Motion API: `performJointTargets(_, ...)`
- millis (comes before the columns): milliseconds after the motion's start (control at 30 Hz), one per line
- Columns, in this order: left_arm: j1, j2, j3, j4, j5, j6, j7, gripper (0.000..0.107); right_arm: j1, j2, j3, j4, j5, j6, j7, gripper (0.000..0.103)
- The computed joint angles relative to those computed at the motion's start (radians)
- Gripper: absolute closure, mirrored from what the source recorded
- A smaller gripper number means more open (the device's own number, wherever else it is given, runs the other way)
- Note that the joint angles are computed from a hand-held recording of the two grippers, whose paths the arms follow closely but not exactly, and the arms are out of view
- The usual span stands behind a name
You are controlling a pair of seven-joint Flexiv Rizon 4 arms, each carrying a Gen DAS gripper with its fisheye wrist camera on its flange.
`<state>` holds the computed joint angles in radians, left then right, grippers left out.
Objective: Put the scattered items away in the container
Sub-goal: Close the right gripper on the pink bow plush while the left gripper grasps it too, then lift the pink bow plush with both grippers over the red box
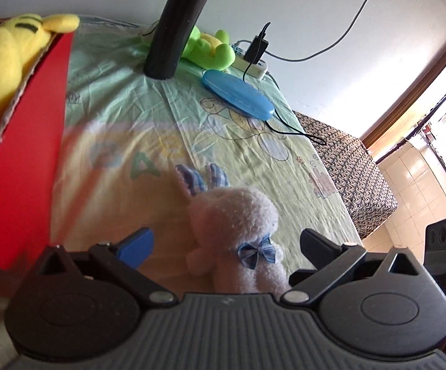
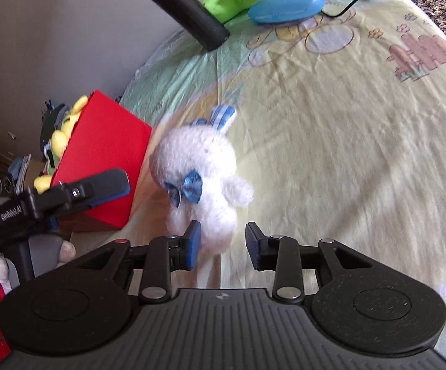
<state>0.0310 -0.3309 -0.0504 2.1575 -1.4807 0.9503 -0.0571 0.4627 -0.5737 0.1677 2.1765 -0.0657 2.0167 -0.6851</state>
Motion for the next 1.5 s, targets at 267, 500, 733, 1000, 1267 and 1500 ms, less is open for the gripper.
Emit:
performJointTargets(267,0.035,-0.038,0.0,-0.03,0.137,-0.07,-0.098,0.024,0.063,-0.059,-0.068,-0.1,0.079,-0.011,-0.015,0.064)
performJointTargets(500,0.071,-0.069,-0.012,-0.05,0.232,-0.094,-0.173,0.042,-0.089,-0.139,0.08,-0.166,-0.065,0.021,0.071,0.06)
performJointTargets(733,0.073,-0.072,-0.026,-0.052,0.248,-0.084,-0.163,0.043,-0.15,-0.169,0.125,-0.163,-0.138,0.059,0.151,0.07)
performJointTargets(1000,0.043,-0.026,-0.037,-0.014,0.226,-0.046,-0.013,0.045,-0.167,-0.144,0.126,-0.127,-0.196,0.068,0.196,0.077)
performJointTargets(1267,-0.007,0.08,-0.016,0.046,0.044,-0.041,0.224,0.045,-0.004,-0.044,0.008,-0.055,-0.035,0.147,0.141,0.078)
performJointTargets(1500,-0.023,0.158,0.036,0.055,-0.07,-0.066,0.304,0.045,0.165,-0.005,-0.092,-0.111,0.144,0.184,-0.033,0.078)
